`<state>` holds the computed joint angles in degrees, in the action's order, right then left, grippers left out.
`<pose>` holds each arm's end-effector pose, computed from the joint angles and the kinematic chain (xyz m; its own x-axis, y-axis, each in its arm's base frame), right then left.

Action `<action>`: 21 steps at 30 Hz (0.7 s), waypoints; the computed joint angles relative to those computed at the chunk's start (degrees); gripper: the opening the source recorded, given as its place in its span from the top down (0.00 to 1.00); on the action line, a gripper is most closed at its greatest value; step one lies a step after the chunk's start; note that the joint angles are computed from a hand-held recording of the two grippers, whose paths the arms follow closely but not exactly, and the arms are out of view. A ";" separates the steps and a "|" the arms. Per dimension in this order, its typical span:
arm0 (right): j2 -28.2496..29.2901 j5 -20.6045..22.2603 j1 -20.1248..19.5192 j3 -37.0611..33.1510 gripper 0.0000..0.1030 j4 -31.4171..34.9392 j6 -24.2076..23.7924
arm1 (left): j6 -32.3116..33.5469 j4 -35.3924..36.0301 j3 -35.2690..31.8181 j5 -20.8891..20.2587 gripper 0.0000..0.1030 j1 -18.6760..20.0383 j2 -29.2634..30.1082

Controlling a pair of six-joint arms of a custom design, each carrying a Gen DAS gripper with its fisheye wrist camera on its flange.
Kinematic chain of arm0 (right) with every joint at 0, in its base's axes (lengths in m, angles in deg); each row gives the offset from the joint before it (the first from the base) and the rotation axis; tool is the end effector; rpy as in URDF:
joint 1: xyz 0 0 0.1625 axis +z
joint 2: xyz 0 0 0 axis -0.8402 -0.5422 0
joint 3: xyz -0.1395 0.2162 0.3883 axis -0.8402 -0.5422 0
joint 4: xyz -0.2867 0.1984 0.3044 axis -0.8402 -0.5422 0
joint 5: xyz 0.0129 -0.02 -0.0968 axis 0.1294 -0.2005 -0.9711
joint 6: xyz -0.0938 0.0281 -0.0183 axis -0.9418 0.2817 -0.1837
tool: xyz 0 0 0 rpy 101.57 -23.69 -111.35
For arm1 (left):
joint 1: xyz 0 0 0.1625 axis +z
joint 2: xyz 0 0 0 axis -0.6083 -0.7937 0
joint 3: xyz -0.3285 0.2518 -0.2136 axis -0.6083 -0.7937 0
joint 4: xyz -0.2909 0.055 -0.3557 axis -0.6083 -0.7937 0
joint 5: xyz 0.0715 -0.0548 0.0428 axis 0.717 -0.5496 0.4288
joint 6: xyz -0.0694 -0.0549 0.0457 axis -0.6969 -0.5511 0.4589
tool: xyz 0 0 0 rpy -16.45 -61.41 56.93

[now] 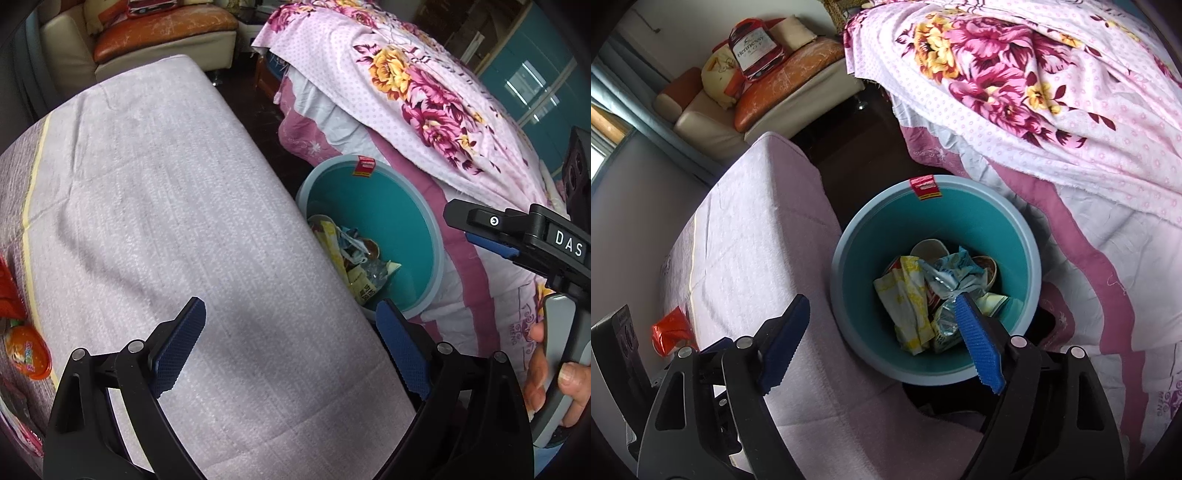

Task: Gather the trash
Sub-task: 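Move both open tools back over the remaining trash on the table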

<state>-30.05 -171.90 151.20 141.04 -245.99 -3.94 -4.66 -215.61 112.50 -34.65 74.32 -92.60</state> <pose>0.1039 -0.3198 0.1966 -0.8638 0.3734 0.3382 0.1107 0.7957 -0.5955 -0.2192 -0.3831 0.0553 -0.7733 0.4506 -0.4462 0.5122 0.8586 -0.0205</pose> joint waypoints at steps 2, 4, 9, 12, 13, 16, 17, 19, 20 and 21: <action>0.62 -0.77 1.61 -0.45 0.25 0.88 0.93 | -0.47 0.35 0.74 0.15 0.09 0.12 -1.43; 1.22 -1.16 2.85 -0.82 0.25 1.55 1.75 | -0.76 0.64 1.39 0.24 0.09 0.32 -2.82; 3.45 -2.57 6.54 -2.01 0.25 3.31 3.88 | -1.84 1.60 3.30 0.78 0.09 0.51 -6.80; 4.88 -2.99 8.57 -2.96 0.25 4.82 5.12 | -2.69 2.60 4.45 1.26 0.09 0.65 -9.67; 5.56 -3.22 9.51 -3.41 0.25 5.39 5.54 | -2.85 2.95 4.68 1.39 0.09 0.77 -10.39; 7.41 -3.78 11.75 -4.43 0.25 6.32 6.56 | -3.53 4.46 5.79 1.94 0.09 0.95 -13.58; 8.39 -3.91 12.84 -5.02 0.25 6.84 7.04 | -3.76 4.90 6.20 2.28 0.09 0.91 -14.65; 9.81 -3.99 14.12 -5.74 0.25 7.25 7.59 | -4.30 6.35 7.06 3.20 0.09 0.97 -17.44; 10.72 -3.97 14.92 -6.26 0.25 7.65 7.90 | -4.61 7.24 7.48 3.77 0.09 1.02 -18.98; 11.44 -3.87 15.57 -6.65 0.25 8.02 8.18 | -5.04 8.30 7.83 4.43 0.09 1.04 -20.48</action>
